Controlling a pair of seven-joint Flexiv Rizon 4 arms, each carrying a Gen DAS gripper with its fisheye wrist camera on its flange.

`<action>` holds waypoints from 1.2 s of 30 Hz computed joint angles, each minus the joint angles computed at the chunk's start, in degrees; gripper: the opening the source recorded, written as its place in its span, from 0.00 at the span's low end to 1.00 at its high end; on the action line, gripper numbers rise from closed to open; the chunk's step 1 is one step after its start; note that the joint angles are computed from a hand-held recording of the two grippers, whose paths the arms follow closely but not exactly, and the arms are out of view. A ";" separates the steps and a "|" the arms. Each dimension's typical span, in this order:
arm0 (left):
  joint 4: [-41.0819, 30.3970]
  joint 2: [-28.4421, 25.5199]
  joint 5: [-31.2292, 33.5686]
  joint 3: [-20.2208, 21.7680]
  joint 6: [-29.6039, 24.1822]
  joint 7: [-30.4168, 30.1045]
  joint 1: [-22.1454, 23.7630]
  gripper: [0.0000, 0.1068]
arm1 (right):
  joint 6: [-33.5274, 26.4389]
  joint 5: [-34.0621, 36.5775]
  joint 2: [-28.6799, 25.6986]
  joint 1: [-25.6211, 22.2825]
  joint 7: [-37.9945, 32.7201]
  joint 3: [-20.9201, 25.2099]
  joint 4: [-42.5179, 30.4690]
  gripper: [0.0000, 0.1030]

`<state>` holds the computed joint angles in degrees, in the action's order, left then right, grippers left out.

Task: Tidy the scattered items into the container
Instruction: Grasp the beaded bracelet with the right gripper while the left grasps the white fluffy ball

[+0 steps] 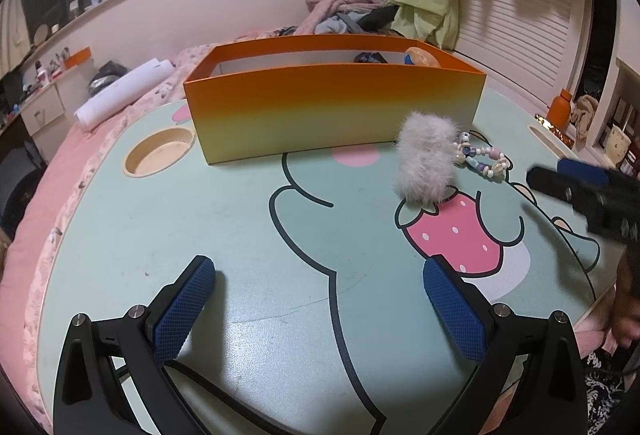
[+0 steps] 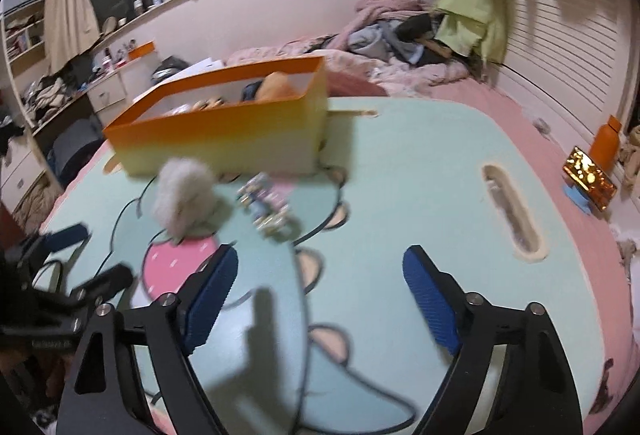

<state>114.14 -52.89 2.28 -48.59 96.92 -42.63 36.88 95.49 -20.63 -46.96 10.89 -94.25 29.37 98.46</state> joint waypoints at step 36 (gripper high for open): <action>0.79 1.81 1.40 0.76 3.02 -2.34 -0.99 0.96 | -9.15 16.13 -1.55 -9.76 -25.34 17.93 -1.62 0.09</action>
